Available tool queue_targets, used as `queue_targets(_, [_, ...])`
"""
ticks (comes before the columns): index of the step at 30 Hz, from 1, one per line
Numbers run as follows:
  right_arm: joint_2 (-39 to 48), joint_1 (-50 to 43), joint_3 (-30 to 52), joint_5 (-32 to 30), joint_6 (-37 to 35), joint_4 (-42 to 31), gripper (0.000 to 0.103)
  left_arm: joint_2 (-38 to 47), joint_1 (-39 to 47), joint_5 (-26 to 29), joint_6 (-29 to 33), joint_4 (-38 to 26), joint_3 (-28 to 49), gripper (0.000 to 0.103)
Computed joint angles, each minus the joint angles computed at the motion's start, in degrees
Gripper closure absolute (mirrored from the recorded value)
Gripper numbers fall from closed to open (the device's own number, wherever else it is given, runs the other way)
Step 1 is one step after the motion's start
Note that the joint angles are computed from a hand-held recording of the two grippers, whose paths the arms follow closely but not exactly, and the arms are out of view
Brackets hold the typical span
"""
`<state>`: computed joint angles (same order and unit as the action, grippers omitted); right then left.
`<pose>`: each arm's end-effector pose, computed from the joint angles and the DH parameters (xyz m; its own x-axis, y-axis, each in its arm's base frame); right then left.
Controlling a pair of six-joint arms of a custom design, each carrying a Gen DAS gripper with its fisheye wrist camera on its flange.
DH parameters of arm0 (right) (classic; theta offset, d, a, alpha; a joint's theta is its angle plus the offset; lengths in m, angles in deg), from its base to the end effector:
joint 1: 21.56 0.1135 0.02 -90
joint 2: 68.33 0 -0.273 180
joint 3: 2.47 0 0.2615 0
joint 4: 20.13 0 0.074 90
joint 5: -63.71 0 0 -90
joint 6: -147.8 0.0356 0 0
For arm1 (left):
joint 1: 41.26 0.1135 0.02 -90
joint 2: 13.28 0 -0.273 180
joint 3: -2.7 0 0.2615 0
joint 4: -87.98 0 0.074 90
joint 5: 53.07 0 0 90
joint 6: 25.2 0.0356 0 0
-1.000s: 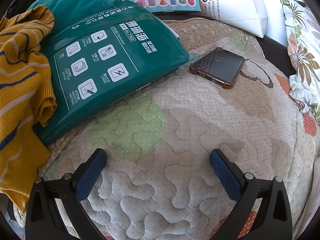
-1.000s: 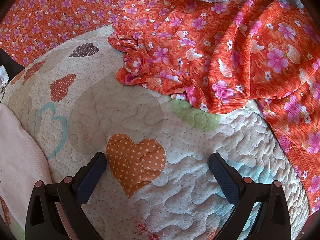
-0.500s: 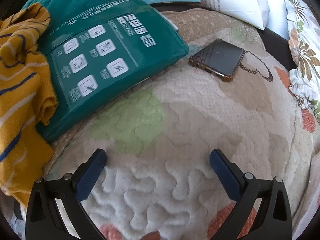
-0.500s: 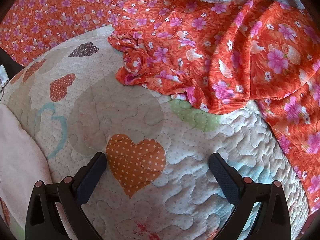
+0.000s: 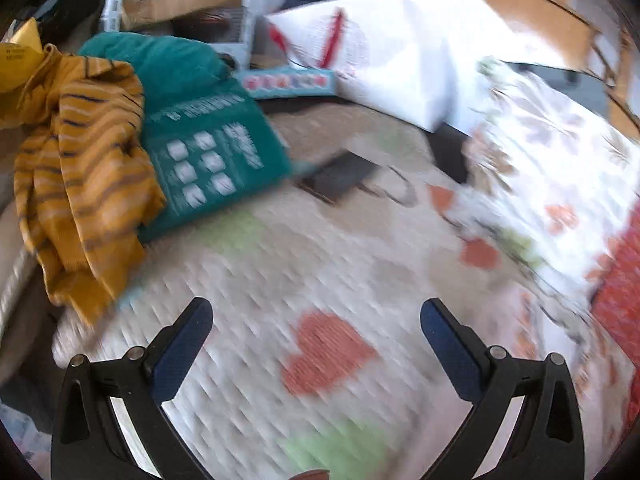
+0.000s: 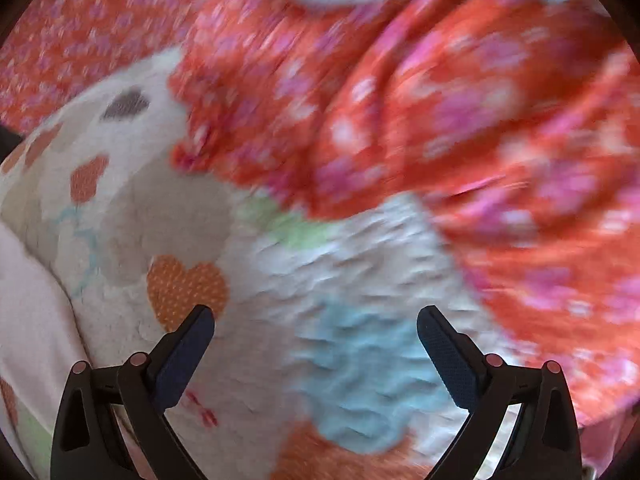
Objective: Fold small clothes
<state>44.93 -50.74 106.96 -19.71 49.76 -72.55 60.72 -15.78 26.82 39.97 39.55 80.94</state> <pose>0.3905 -0.2227 0.2559 -0.7943 0.2844 -0.5368 0.4331 0.8848 -0.1720 0.2534 0.1277 0.3192 -0.3455 -0.6226 -0.7021 -0.7517 0.6315 -0.1901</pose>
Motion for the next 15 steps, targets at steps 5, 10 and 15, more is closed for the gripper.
queue_targets(5, [-15.7, 6.5, -12.5, -5.9, -0.5, 8.1, 0.0, -1.2, -15.1, -3.4, -3.2, -4.0, -2.9, 0.0])
queue_targets(10, [-23.9, 17.5, -19.7, -15.2, 3.5, 6.7, 0.0, 3.7, -29.0, -7.4, -4.4, -3.4, -5.1, 0.0])
queue_targets(15, [-24.7, 28.2, -25.5, -19.6, 7.7, 6.6, 0.0, 8.7, -35.9, -10.9, -3.2, -2.3, -5.2, 0.0])
